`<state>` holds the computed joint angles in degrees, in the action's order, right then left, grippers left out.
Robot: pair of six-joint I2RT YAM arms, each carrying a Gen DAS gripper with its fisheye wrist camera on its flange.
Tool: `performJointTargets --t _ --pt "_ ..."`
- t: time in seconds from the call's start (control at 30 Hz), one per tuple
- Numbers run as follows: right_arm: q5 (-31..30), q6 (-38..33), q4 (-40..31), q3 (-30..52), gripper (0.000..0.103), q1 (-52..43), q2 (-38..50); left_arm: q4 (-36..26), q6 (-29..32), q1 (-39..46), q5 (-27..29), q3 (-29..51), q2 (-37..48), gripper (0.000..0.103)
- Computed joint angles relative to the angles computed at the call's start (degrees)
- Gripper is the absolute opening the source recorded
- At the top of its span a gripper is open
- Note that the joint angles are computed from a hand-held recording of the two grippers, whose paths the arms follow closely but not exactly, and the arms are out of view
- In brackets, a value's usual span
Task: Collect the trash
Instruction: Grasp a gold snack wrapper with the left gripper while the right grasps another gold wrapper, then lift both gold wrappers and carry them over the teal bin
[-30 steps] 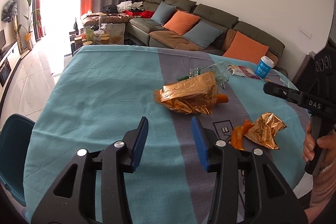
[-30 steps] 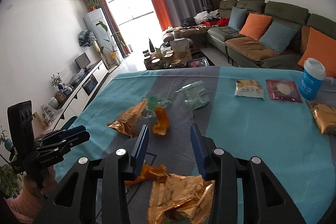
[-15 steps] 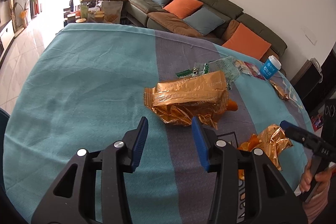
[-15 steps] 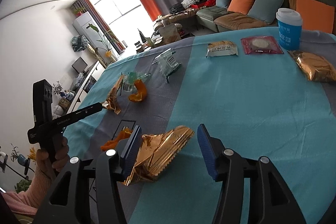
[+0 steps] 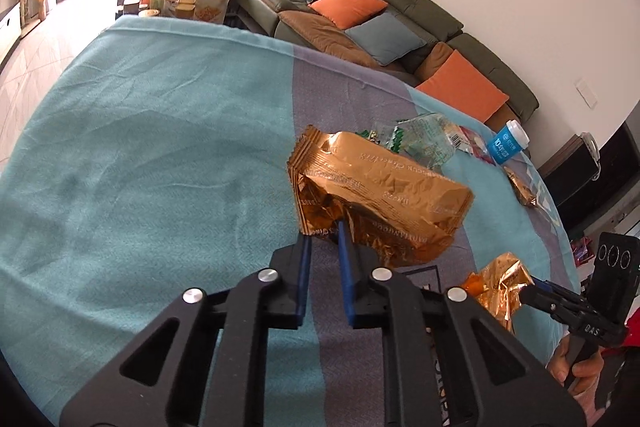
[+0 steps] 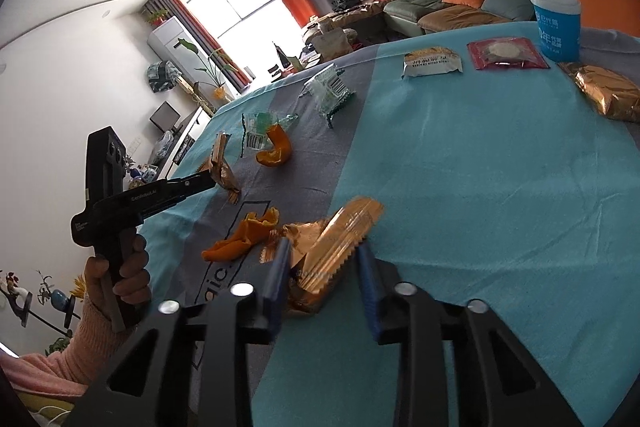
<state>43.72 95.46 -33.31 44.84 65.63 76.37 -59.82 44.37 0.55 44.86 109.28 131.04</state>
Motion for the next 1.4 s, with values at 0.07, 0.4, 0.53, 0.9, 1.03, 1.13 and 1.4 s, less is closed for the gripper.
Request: performJointTargets --t 0.07,0.4,0.53,0.9,1.03,1.13,1.4 --pt "0.23 -0.06 -0.78 0.51 0.027 0.01 0.17 0.72 0.73 0.5 0.42 -1.67 -1.38 0.011" --pt "3.64 2.1 -10.83 6.26 0.025 0.83 2.57 0.13 4.26 4.91 3.05 -4.39 -4.93 0.009" --pt "5.1 3.74 -15.82 8.91 0.025 1.23 3.66 -0.18 5.79 7.06 4.02 -5.21 -6.19 0.009" --pt "8.84 1.89 -18.76 13.08 0.025 0.83 4.84 -3.49 11.31 14.45 6.59 -3.81 -7.34 0.009" --pt "8.74 -5.76 -12.31 13.2 0.025 -0.97 4.89 -4.95 13.12 16.42 7.16 -3.07 -7.43 0.009" --pt "7.66 -11.97 -6.17 13.14 0.025 -2.72 5.49 -6.2 14.37 17.75 7.64 -2.46 -7.44 0.009" --pt "2.34 -25.88 8.49 15.25 0.025 -6.96 10.3 -8.18 16.09 20.93 8.68 -1.04 -7.23 0.009"
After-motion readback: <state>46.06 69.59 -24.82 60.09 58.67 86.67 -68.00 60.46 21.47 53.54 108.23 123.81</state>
